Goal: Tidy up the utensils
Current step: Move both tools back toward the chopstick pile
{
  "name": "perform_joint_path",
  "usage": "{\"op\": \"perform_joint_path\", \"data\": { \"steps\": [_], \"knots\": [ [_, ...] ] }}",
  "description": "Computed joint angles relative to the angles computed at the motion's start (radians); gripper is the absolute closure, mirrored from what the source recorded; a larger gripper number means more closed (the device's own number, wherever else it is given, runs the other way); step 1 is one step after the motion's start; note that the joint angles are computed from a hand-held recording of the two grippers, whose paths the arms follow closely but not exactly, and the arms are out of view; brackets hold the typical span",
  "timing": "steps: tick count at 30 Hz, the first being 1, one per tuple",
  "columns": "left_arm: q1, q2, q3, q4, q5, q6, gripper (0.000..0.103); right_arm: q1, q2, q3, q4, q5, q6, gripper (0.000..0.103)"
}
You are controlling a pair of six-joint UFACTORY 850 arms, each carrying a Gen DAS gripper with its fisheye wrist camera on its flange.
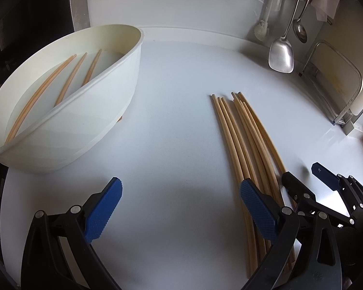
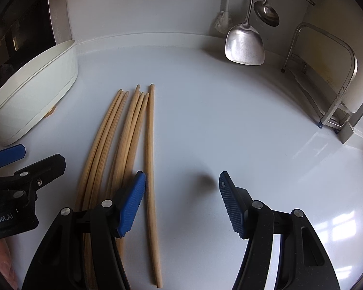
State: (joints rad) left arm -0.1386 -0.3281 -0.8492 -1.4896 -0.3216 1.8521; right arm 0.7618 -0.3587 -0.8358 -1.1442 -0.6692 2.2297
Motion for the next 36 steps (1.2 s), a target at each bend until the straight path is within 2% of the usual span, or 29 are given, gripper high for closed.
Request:
{"op": "perform_joint_path", "data": {
  "steps": [7,27,30,36],
  "knots": [
    [-0.02,-0.003,0.007,0.004,0.008,-0.012,0.007,0.009,0.052,0.065,-0.121,-0.007,0.118,0.042],
    [-0.045,-0.011,0.022,-0.066,0.059,0.078,0.006,0.001,0.049,0.062,-0.123,0.017,0.097,0.042],
    [-0.049,-0.015,0.019,-0.113,0.098,0.129,0.006,-0.002,0.046,0.059,-0.115,0.021,0.083,0.042],
    [-0.039,-0.027,-0.001,-0.092,0.107,0.093,0.006,-0.009,0.039,0.053,-0.102,0.035,0.06,0.042]
  ]
}}
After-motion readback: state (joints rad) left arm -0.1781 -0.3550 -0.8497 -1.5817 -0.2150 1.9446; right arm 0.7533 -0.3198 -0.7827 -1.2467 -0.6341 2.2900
